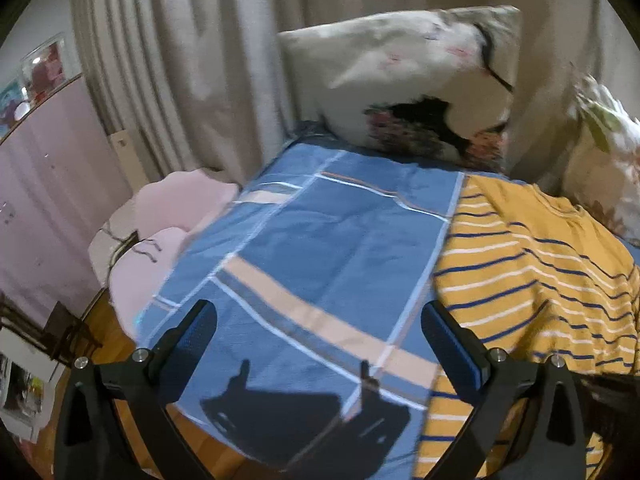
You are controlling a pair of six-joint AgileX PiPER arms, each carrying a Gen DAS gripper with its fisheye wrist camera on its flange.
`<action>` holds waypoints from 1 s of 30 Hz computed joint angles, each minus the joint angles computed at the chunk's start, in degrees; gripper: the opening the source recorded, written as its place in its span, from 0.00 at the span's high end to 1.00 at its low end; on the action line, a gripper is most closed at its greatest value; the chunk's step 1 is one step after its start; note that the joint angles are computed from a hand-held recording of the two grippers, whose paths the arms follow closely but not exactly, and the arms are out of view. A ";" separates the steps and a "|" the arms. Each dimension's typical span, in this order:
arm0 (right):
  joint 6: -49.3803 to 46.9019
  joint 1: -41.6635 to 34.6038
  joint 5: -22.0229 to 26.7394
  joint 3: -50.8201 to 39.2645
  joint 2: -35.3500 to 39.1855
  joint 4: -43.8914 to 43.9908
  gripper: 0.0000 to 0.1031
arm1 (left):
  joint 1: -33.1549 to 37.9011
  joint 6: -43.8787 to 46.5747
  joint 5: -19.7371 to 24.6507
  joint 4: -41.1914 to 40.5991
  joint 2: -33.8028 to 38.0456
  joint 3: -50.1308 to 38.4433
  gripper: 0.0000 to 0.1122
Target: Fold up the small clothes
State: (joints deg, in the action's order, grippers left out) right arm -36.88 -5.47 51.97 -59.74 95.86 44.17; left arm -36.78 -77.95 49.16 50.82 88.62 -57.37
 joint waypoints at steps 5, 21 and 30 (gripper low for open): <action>1.20 9.38 1.68 -10.64 10.52 8.05 0.90 | 3.31 0.85 1.88 0.97 -6.96 5.12 0.09; 4.51 2.03 -2.77 -0.44 -1.44 2.06 0.85 | 2.25 5.56 -7.43 1.36 -3.23 2.28 0.09; 4.21 -33.82 0.95 9.70 -16.42 -21.63 0.51 | -8.20 5.13 -4.88 -2.45 6.61 -8.12 0.09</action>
